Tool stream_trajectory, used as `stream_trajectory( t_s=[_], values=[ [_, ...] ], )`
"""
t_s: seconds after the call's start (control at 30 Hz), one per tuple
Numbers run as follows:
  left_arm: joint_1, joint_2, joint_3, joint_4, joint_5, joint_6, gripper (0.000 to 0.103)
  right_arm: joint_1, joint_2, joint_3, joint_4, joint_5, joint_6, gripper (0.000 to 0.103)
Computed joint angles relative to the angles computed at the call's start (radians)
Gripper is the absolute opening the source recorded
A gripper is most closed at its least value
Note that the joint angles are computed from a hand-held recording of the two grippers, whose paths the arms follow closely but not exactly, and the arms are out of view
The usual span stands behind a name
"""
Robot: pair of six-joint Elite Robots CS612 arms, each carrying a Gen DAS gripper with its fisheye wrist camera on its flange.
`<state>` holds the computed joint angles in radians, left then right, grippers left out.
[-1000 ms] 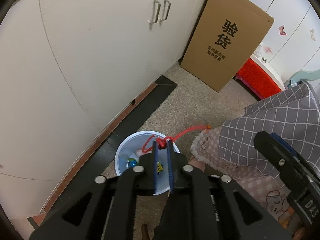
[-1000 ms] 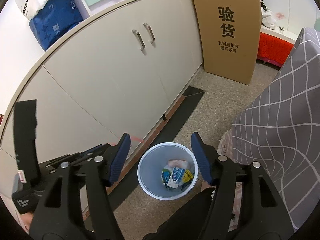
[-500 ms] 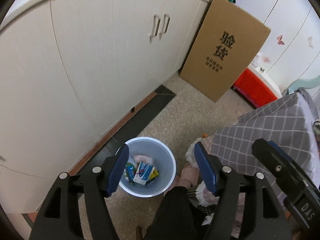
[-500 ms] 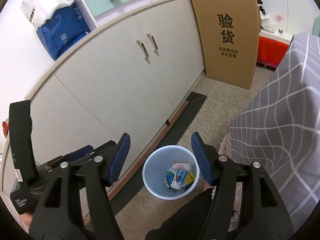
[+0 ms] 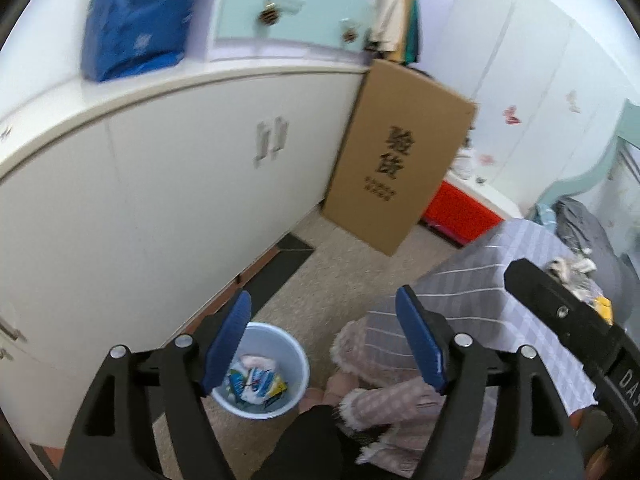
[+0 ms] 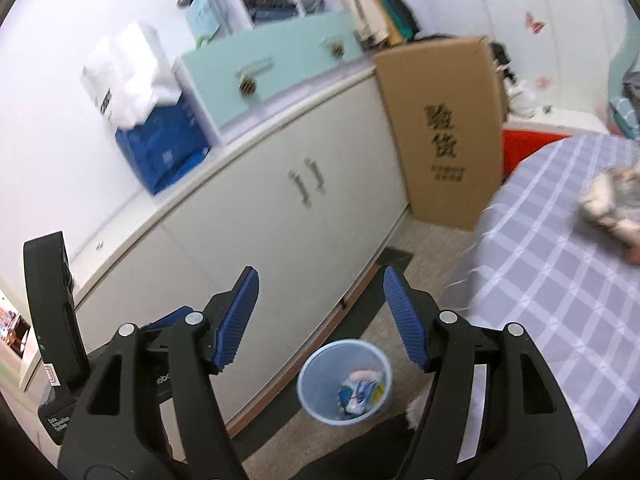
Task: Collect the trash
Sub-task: 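Move both tools back over the table toward the yellow bag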
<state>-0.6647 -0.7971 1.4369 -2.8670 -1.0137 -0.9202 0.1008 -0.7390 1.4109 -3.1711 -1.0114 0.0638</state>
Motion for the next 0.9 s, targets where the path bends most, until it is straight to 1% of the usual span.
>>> stream_trajectory(
  t_s=[0.1, 0.23, 0.27, 0.3, 0.37, 0.47, 0.6, 0.7, 0.83, 0.9],
  values=[
    [-0.019, 0.022, -0.054, 0.0, 0.0, 0.056, 0.075, -0.036, -0.023, 0.032, -0.042, -0.02, 0.023, 0.065],
    [-0.05, 0.064, -0.15, 0.024, -0.013, 0.158, 0.075, -0.087, -0.045, 0.07, -0.094, -0.076, 0.06, 0.067],
    [-0.058, 0.081, -0.188, 0.038, -0.023, 0.193, 0.076, -0.103, -0.05, 0.08, -0.104, -0.091, 0.071, 0.067],
    [-0.063, 0.089, -0.202, 0.04, -0.028, 0.209, 0.076, -0.119, -0.054, 0.089, -0.115, -0.104, 0.085, 0.067],
    [-0.076, 0.126, -0.275, 0.057, -0.055, 0.267, 0.076, -0.147, -0.058, 0.101, -0.126, -0.137, 0.105, 0.067],
    [-0.087, 0.173, -0.366, 0.099, -0.102, 0.312, 0.076, -0.186, -0.061, 0.114, -0.136, -0.177, 0.145, 0.067],
    [-0.102, 0.239, -0.49, 0.159, -0.133, 0.351, 0.076, -0.235, -0.058, 0.125, -0.137, -0.23, 0.198, 0.067],
    [-0.109, 0.279, -0.567, 0.196, -0.152, 0.381, 0.076, -0.264, -0.043, 0.109, -0.11, -0.279, 0.251, 0.07],
    [-0.113, 0.334, -0.677, 0.256, -0.162, 0.424, 0.076, -0.287, -0.008, 0.054, -0.039, -0.266, 0.308, 0.071],
    [-0.115, 0.359, -0.73, 0.287, -0.162, 0.442, 0.076, -0.297, 0.009, 0.025, -0.002, -0.237, 0.322, 0.071]
  ],
)
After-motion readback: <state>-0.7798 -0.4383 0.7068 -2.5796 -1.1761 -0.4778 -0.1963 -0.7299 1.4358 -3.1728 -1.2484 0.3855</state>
